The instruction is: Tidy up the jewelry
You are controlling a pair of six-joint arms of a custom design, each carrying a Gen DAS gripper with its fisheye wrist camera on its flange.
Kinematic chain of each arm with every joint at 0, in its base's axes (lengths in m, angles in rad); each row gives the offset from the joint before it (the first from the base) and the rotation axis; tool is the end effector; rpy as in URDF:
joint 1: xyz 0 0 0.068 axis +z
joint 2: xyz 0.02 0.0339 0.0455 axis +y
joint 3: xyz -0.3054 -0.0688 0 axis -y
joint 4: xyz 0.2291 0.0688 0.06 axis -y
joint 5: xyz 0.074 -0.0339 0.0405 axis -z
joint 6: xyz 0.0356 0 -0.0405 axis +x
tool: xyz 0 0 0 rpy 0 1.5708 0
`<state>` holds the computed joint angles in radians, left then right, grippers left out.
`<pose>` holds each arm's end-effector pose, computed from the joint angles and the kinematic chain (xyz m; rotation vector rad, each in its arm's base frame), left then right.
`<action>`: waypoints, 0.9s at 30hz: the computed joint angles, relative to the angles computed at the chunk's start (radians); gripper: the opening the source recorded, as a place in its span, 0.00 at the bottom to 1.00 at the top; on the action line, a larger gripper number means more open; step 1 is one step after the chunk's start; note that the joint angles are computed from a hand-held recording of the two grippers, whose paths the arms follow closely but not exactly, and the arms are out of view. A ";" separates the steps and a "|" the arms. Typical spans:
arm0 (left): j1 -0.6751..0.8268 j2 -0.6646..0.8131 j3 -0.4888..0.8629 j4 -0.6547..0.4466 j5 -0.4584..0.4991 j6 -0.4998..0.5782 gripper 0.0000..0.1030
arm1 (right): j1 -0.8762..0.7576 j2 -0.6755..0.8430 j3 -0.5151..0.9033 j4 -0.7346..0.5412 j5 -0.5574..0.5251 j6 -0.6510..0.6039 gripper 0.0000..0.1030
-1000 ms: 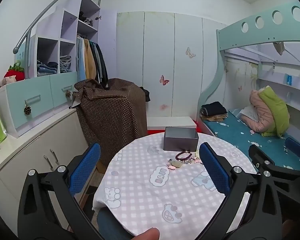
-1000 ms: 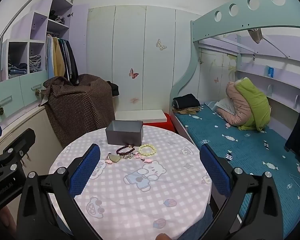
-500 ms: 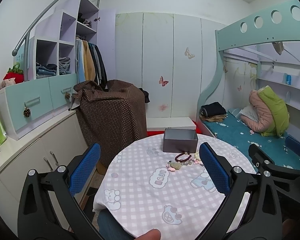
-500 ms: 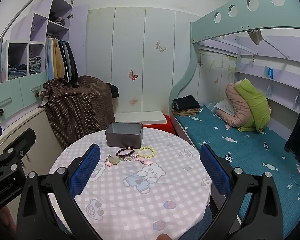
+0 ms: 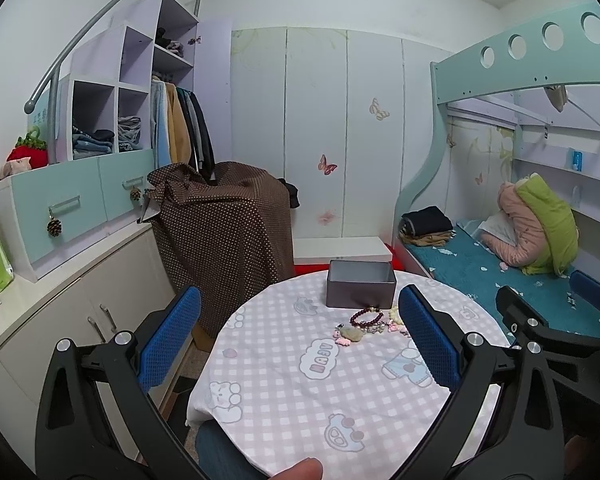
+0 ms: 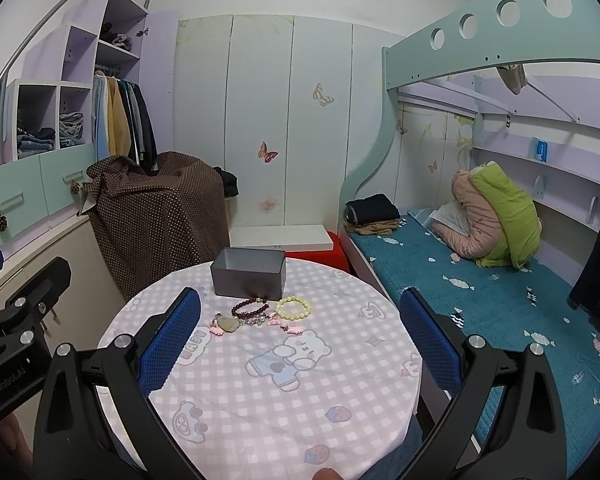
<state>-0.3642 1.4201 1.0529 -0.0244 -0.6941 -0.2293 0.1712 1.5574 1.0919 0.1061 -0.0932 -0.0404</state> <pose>0.2914 -0.0867 0.3505 -0.3176 1.8506 0.2742 0.3443 0.0629 0.3312 -0.2660 1.9142 0.1773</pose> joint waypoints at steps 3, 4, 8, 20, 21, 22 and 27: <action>0.001 0.001 0.001 0.001 -0.001 -0.003 0.95 | 0.004 0.004 0.012 -0.007 0.006 -0.004 0.93; -0.001 0.002 0.001 0.002 -0.002 -0.005 0.95 | 0.007 0.007 0.018 -0.010 0.009 -0.006 0.93; 0.013 0.010 0.020 -0.006 0.009 -0.001 0.95 | 0.018 0.022 0.037 -0.015 0.014 -0.011 0.93; 0.057 0.044 0.044 0.031 0.037 0.030 0.95 | 0.033 0.066 0.080 0.001 0.022 -0.012 0.93; 0.062 0.047 0.042 0.036 0.044 0.030 0.95 | 0.033 0.074 0.086 0.002 0.022 -0.013 0.93; 0.066 0.054 0.044 0.041 0.052 0.029 0.95 | 0.034 0.085 0.099 -0.004 0.021 -0.014 0.93; 0.092 0.096 0.083 0.040 0.078 0.036 0.95 | 0.037 0.130 0.146 -0.012 0.027 -0.013 0.93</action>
<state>-0.2726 1.5162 1.1358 0.0156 -0.6165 -0.1935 0.2087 1.6878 1.2382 0.0942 -0.0666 -0.0535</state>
